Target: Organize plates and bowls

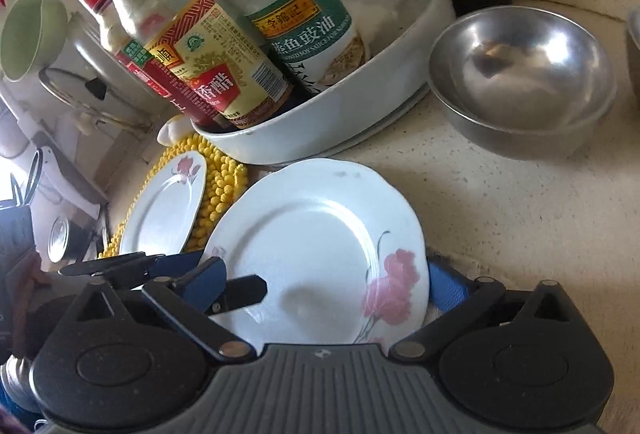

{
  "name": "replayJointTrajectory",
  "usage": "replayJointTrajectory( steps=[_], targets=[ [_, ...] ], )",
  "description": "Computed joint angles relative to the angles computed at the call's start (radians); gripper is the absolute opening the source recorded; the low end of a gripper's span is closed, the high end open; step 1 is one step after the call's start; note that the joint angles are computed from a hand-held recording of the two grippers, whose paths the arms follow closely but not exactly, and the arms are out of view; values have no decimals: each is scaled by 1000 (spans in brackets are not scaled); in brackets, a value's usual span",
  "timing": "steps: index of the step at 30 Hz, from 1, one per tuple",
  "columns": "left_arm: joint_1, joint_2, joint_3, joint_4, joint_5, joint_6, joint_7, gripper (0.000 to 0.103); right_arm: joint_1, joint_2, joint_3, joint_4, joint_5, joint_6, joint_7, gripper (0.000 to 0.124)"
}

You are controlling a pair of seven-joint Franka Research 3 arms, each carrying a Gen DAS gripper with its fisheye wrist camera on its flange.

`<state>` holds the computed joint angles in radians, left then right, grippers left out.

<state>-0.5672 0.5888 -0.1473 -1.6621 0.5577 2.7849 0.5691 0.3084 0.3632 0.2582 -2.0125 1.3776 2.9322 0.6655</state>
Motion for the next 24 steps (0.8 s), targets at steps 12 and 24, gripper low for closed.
replayJointTrajectory(
  steps=[12,24],
  targets=[
    [-34,-50,34,-51,95,19,-103,66,278,-89,-246,-186,-680,186,729,90],
    [-24,-82,7,-63,114,96,-51,69,364,-232,-325,-360,-811,330,987,90]
  ],
)
